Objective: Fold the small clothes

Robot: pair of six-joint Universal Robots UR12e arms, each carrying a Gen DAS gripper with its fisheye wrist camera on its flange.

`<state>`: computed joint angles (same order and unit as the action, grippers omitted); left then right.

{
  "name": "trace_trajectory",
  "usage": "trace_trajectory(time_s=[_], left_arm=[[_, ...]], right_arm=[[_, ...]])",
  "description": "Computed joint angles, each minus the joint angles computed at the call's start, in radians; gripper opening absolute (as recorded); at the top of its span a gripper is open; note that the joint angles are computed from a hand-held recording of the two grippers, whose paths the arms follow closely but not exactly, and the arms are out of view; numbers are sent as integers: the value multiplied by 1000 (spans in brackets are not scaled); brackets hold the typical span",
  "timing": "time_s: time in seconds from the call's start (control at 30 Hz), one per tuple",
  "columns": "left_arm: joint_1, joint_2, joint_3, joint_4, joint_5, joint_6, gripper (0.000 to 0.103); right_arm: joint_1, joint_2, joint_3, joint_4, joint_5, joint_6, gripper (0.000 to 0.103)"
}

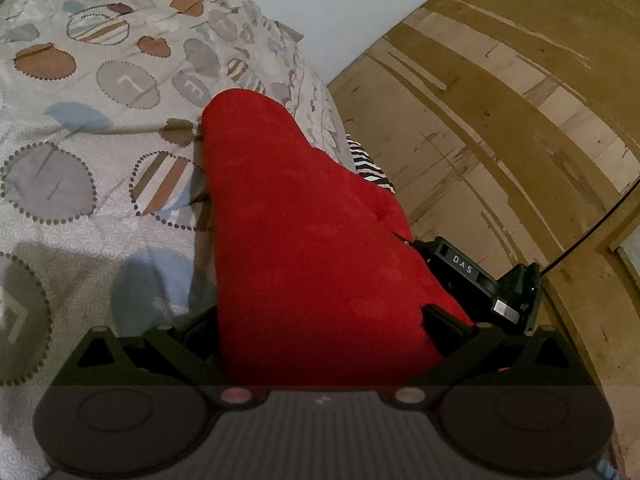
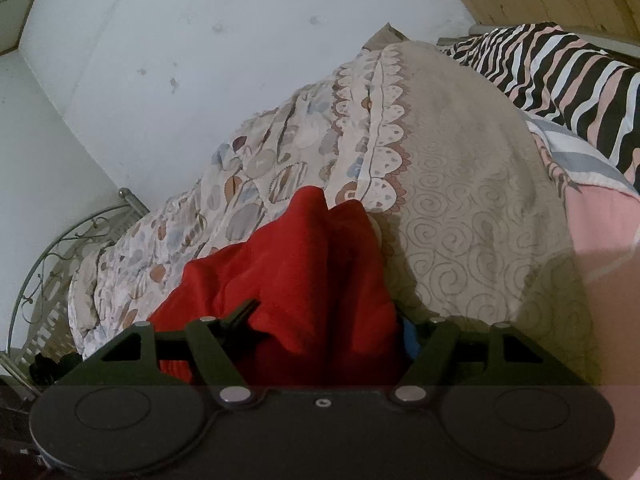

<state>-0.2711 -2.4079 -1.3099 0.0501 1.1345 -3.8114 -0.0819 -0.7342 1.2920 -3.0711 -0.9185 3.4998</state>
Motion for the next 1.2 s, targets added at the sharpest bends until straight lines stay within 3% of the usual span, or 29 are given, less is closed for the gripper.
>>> trace_trajectory(time_s=[0.33,0.77,1.07,1.2], left_arm=[[2,4,-1,-18,-8,-6,103],[17,-2,6,-44,-70,-41,103],[20,4,10,-84,-81,-27,103],[21,7,7,-68,-88,-3,92]], right_arm=[[7,-14,3,35,-35,2,70],[28,-53,9,126,-122,-81,57],[53,-72,22,109,-221,-141,49],[55,-75,29,84,-232,-113,47]])
